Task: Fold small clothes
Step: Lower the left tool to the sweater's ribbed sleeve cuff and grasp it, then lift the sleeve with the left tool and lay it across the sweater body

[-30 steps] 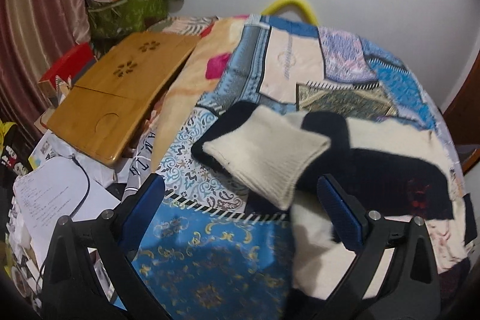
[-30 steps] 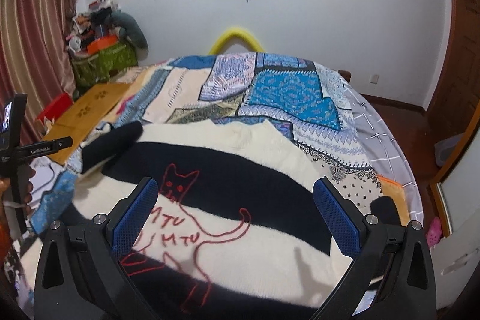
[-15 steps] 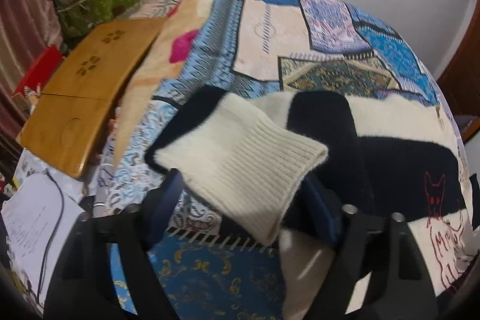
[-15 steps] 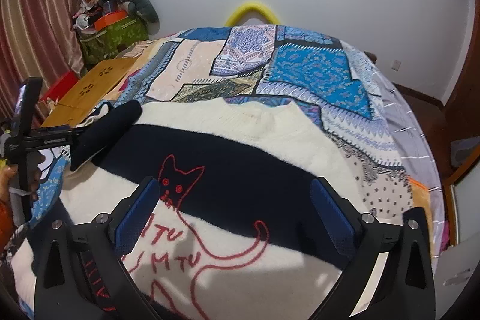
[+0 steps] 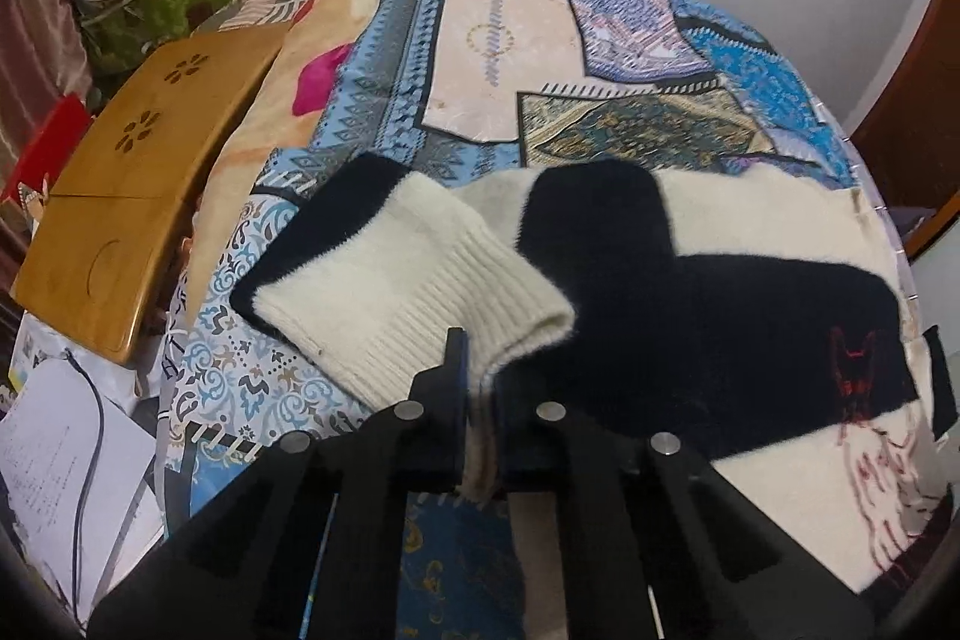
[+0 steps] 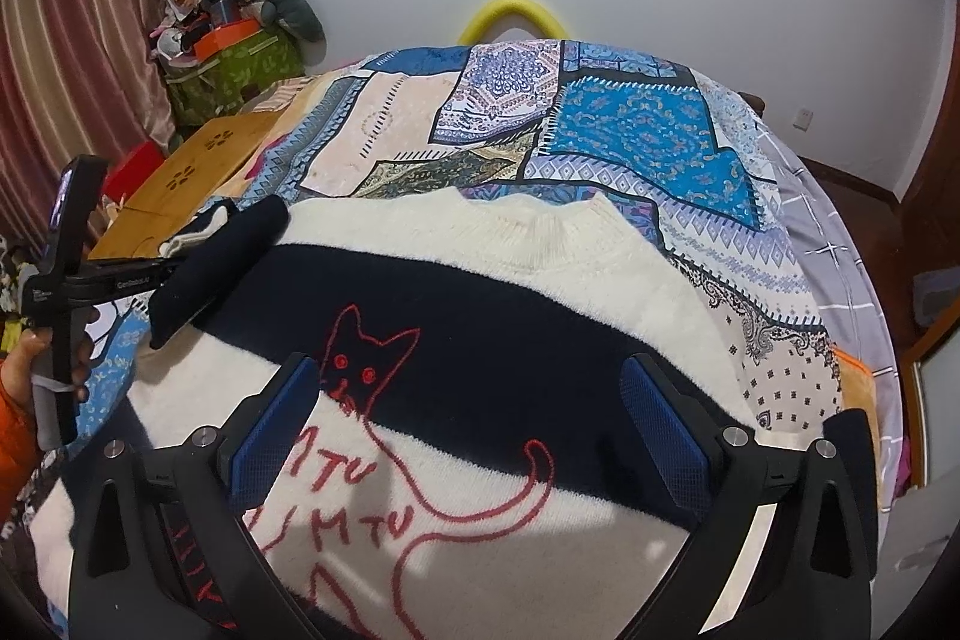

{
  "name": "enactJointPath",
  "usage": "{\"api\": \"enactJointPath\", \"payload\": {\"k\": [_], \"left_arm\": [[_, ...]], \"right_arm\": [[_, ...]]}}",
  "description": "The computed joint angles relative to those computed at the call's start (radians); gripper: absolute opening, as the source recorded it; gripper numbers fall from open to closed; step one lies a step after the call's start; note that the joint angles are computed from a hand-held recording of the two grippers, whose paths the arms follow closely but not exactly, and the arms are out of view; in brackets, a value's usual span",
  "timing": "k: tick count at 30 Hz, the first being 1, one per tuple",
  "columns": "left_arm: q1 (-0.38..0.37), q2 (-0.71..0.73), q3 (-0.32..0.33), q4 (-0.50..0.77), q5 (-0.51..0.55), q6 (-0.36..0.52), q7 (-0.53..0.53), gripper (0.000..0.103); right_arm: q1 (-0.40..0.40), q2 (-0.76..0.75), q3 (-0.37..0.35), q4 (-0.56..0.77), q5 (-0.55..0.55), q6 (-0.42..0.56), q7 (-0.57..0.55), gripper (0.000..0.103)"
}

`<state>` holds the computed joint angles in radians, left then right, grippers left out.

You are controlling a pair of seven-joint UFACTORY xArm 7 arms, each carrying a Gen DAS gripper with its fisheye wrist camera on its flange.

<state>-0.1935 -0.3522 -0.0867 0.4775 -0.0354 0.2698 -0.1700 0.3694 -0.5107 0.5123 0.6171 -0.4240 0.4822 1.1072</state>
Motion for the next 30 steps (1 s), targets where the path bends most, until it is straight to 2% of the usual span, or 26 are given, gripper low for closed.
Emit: {"api": "enactJointPath", "payload": {"k": [3,9,14,23,30], "left_arm": [[-0.042,-0.055,0.023,-0.006,-0.036,0.017,0.034,0.006],[-0.114,-0.167,0.020,0.015,-0.083,0.067,0.073,0.006],[-0.153,-0.210,-0.023,0.063,-0.099,0.089,0.051,0.006],[-0.268,-0.173,-0.059,0.185,-0.155,0.115,0.034,0.006],[-0.331,-0.083,-0.123,0.290,-0.164,0.122,0.009,0.006]], "right_arm": [[0.002,-0.006,0.000,0.005,-0.001,0.005,-0.002,0.099],[0.003,-0.044,0.001,0.005,0.004,0.006,-0.008,0.100],[0.001,-0.100,0.010,0.004,0.014,0.026,-0.018,0.100],[-0.004,-0.241,0.026,-0.022,0.052,0.074,-0.035,0.100],[0.002,-0.347,0.018,-0.068,0.096,0.103,-0.064,0.101]]}}
